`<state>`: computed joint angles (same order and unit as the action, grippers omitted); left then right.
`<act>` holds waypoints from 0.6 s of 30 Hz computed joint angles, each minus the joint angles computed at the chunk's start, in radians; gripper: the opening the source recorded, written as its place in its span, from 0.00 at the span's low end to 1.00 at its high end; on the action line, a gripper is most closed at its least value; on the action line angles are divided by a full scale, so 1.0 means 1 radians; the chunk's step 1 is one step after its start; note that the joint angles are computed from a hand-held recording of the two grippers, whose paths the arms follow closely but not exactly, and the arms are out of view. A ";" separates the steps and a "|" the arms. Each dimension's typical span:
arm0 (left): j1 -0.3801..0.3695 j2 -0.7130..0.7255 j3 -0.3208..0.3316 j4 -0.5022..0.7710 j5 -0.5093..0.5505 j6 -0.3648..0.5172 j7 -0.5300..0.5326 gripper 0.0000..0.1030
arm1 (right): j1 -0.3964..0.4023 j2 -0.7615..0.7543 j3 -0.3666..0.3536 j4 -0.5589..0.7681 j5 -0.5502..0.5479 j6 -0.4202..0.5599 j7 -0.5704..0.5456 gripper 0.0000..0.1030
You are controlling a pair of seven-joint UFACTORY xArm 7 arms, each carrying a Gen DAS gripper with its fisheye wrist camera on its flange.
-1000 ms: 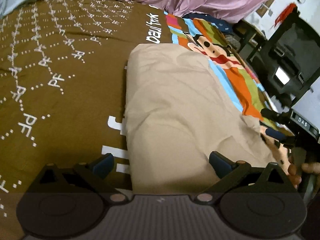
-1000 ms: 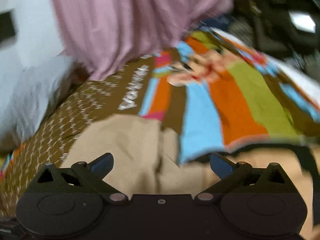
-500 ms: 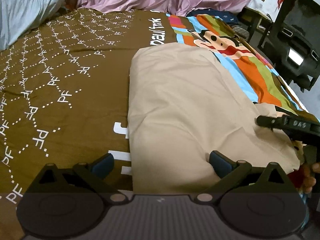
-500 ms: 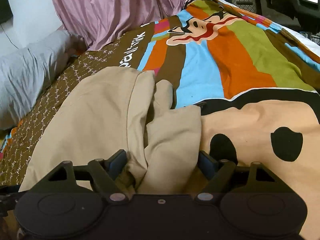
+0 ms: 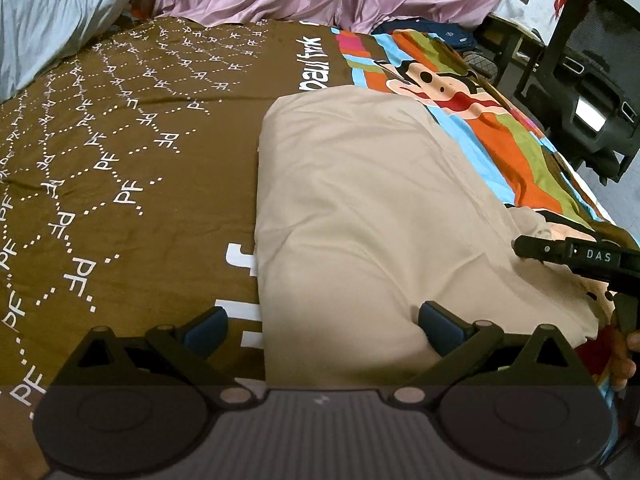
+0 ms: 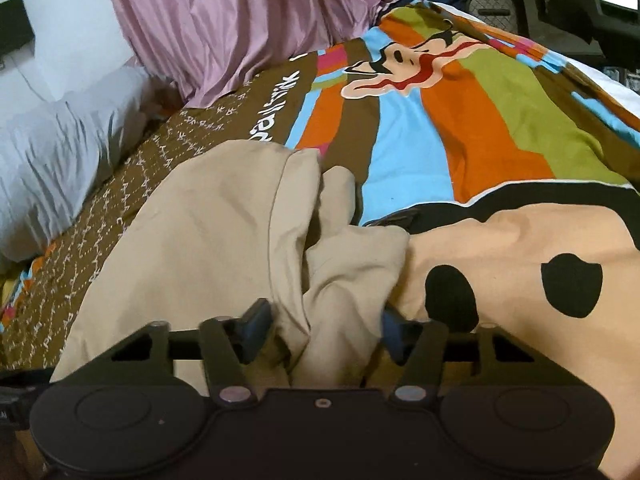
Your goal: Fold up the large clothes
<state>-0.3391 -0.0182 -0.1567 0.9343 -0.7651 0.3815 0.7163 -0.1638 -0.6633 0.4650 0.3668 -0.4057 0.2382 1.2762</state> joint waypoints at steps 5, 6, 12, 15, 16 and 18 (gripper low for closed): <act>0.003 0.002 0.002 0.002 -0.022 0.005 0.030 1.00 | -0.032 -0.031 0.019 -0.022 -0.006 -0.050 0.037 0.54; 0.003 0.003 0.001 0.001 -0.028 0.004 0.038 1.00 | -0.056 -0.049 0.037 -0.032 -0.005 -0.073 0.059 0.58; 0.005 0.016 -0.003 0.011 -0.053 0.013 0.062 1.00 | -0.290 -0.038 0.171 -0.024 -0.026 -0.306 0.023 0.89; 0.009 0.022 -0.004 0.016 -0.072 0.025 0.084 1.00 | -0.358 0.078 0.177 0.021 -0.033 -0.368 -0.067 0.94; 0.011 0.024 -0.004 0.018 -0.076 0.030 0.087 1.00 | -0.338 0.144 0.135 0.039 -0.036 -0.385 -0.107 0.95; 0.014 0.025 -0.005 0.020 -0.078 0.034 0.092 1.00 | -0.254 0.261 0.018 0.077 -0.035 -0.370 -0.176 0.96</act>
